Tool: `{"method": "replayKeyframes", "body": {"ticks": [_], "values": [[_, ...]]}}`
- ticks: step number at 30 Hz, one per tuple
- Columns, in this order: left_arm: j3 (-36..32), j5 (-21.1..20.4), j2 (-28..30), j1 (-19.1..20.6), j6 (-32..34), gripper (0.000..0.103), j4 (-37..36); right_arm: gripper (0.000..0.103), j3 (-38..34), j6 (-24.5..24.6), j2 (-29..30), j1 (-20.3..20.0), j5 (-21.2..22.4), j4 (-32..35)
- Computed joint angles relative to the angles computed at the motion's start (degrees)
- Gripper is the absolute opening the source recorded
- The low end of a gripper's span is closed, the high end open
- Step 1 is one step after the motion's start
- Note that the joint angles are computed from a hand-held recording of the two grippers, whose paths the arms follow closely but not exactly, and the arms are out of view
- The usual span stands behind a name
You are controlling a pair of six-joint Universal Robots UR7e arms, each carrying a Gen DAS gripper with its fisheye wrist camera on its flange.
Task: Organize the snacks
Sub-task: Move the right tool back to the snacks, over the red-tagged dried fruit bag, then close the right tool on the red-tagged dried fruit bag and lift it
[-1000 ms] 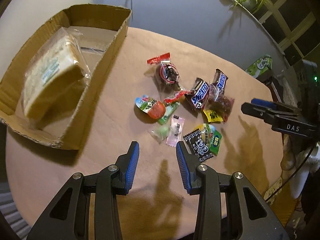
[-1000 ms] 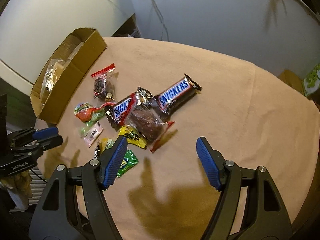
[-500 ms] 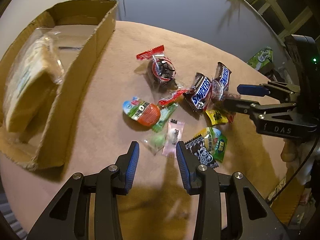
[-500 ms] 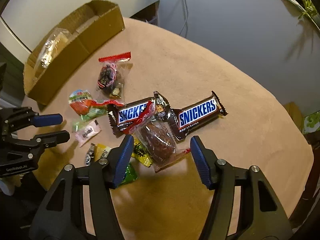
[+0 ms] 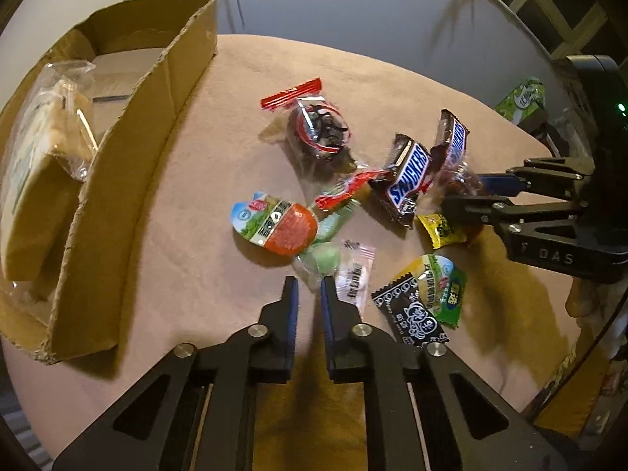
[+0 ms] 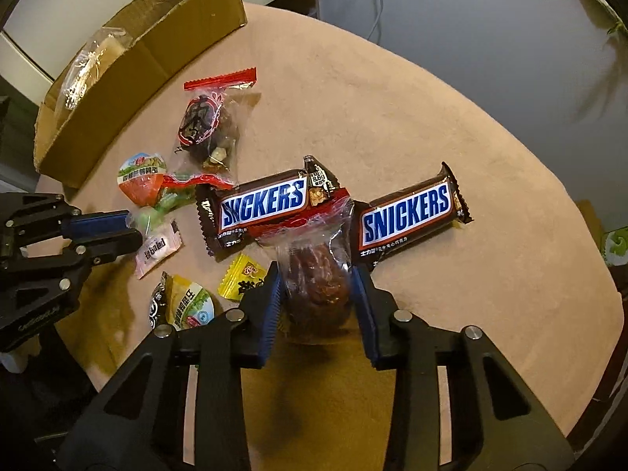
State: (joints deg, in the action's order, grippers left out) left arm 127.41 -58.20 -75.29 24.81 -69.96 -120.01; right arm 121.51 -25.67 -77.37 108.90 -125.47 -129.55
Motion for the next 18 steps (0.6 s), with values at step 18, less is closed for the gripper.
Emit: {"method": "replayKeyframes", "body": {"ticks": [18], "values": [[-0.74,0.56,0.13,0.5,-0.69,0.041,-1.23,0.034,-2.32,1.79,-1.18,0.32,2.05,3.4]]}}
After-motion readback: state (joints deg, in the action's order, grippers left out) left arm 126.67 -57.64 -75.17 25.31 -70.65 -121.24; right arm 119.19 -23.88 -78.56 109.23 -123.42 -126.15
